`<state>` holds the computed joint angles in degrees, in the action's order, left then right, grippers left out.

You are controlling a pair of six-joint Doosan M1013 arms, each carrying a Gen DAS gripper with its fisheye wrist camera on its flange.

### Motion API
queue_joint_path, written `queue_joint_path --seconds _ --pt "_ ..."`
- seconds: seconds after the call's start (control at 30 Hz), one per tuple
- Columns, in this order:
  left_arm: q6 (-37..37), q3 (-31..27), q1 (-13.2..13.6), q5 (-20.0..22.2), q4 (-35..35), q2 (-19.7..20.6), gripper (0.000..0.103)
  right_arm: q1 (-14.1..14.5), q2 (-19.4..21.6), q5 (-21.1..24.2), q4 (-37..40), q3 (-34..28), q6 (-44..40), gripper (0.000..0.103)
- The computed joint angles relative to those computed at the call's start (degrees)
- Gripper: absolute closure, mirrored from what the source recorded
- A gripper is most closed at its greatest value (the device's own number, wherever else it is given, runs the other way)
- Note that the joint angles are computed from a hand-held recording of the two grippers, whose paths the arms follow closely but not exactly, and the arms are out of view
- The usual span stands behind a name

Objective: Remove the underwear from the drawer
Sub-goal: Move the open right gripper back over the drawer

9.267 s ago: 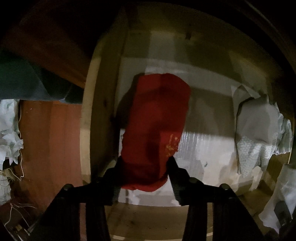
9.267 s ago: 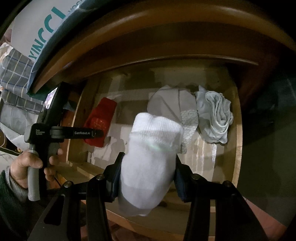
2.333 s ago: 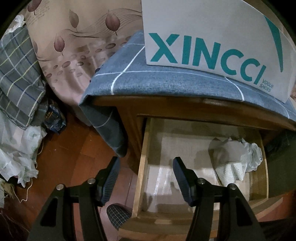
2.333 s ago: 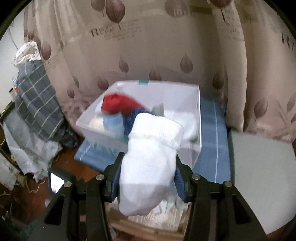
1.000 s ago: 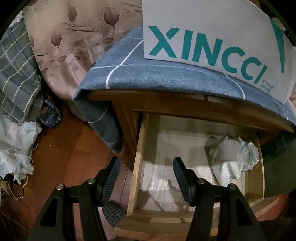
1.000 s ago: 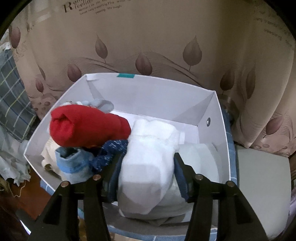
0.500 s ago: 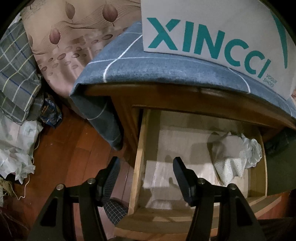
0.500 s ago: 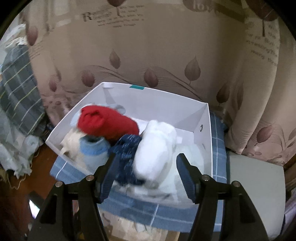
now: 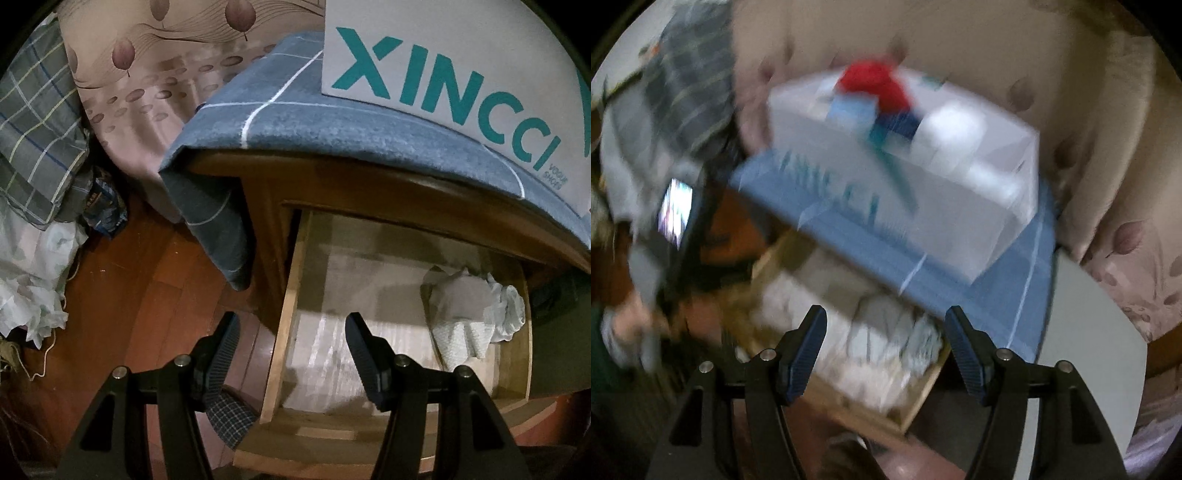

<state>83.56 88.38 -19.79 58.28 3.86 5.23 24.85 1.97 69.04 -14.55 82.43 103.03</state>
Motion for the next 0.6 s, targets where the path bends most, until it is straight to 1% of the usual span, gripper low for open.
queue_joint_path --seconds 0.1,0.17,0.27,0.37,0.43,0.5,0.6 --pt "0.9 -0.2 0.2 0.9 -1.2 0.2 0.042 -0.4 0.4 0.6 1.4 3.1 -3.2 0.039" --pt "0.5 -0.1 0.2 0.8 -0.8 0.1 0.042 -0.9 1.4 1.5 1.5 4.4 -4.8 0.041" --pt "0.5 0.0 0.5 0.5 -1.4 -0.1 0.042 -1.7 3.0 1.5 2.1 6.0 -7.8 0.041" --pt "1.2 -0.3 0.9 1.6 -3.1 0.1 0.042 -1.9 4.9 1.7 0.2 7.0 -11.2 0.042" --pt "1.0 -0.3 0.9 1.7 -2.6 0.1 0.042 -1.5 6.1 2.1 -2.9 7.5 -13.2 0.042" --pt "0.6 -0.2 0.8 1.4 -2.0 -0.1 0.042 -2.1 6.8 1.5 -3.3 8.1 -15.8 0.042" --pt "0.9 -0.3 1.2 1.8 -3.3 -0.1 0.042 -2.1 8.1 1.2 -6.6 8.6 -17.4 0.042"
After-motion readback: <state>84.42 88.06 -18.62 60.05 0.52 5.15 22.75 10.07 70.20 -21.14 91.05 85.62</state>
